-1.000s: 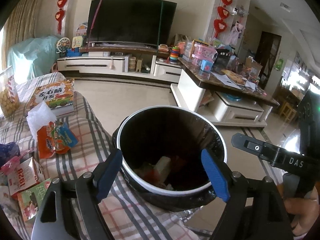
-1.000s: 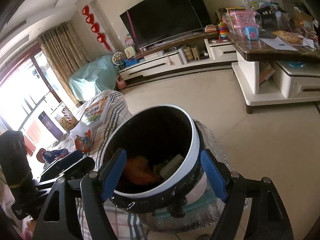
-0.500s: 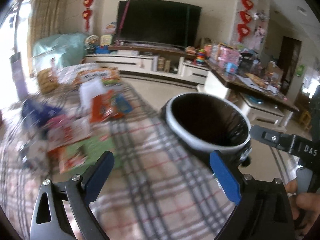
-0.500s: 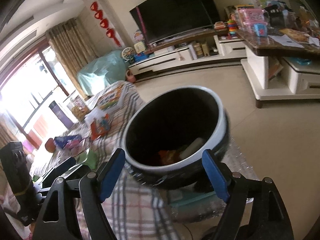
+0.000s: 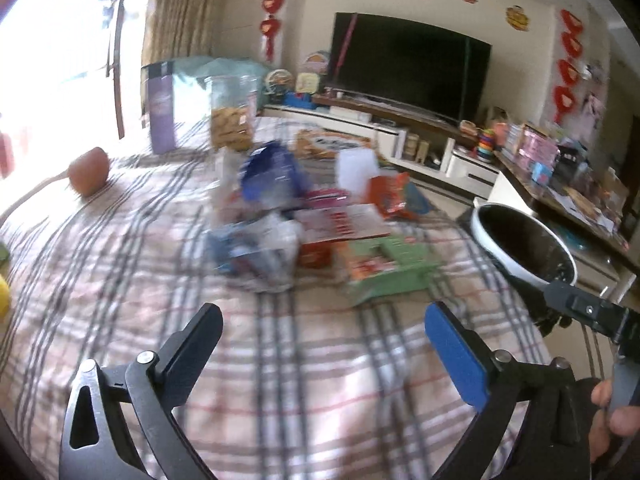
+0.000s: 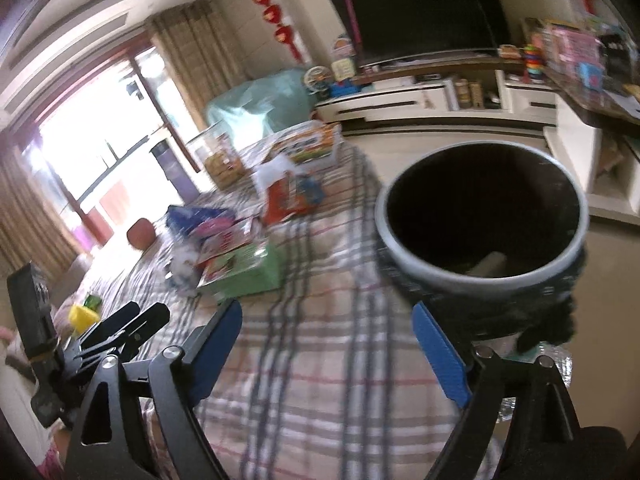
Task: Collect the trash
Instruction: 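Move both open tools back over the table, then grasp the crumpled white wrapper with the left tool while the right tool approaches the green milk carton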
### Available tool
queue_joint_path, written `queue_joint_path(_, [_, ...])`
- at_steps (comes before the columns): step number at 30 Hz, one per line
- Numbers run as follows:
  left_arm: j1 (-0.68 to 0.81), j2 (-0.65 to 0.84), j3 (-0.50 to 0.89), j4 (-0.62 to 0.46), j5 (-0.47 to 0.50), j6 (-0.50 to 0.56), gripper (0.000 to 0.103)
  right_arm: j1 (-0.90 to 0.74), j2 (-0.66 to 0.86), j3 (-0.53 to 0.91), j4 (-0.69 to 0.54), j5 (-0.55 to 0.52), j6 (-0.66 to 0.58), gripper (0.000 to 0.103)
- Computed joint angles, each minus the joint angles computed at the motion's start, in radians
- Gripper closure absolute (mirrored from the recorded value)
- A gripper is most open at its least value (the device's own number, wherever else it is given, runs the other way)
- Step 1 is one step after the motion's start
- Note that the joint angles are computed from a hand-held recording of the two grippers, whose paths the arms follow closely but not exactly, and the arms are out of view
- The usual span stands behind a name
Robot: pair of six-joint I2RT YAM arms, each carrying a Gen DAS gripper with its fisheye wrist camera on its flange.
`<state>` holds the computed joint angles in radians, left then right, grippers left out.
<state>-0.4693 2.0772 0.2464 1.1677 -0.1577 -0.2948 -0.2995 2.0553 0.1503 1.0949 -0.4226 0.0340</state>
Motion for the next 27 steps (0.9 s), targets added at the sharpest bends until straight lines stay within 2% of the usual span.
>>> queue_joint_path(4, [0.058, -0.010, -0.038, 0.023, 0.007, 0.007, 0.001, 0.125, 0.049, 0.009, 0.055, 0.063, 0.050, 0.010])
queue_joint_path(7, [0.110, -0.002, -0.077, 0.081, 0.036, 0.025, 0.001, 0.191, 0.092, 0.022, 0.090, 0.092, 0.079, 0.010])
queue_joint_path(11, [0.167, 0.008, -0.100, 0.126, 0.080, 0.042, 0.001, 0.274, 0.120, 0.063, 0.075, 0.129, 0.111, 0.010])
queue_joint_path(13, [0.226, 0.029, -0.078, 0.125, 0.134, 0.066, 0.001, 0.309, 0.133, 0.085, 0.068, 0.145, 0.120, 0.010])
queue_joint_path(17, [0.298, 0.038, -0.009, 0.047, 0.209, 0.106, 0.001, 0.360, 0.149, 0.144, 0.014, 0.176, 0.123, 0.010])
queue_joint_path(27, [0.325, 0.048, 0.256, -0.301, 0.248, 0.194, 0.001, 0.395, 0.155, 0.309, -0.200, 0.210, 0.087, 0.010])
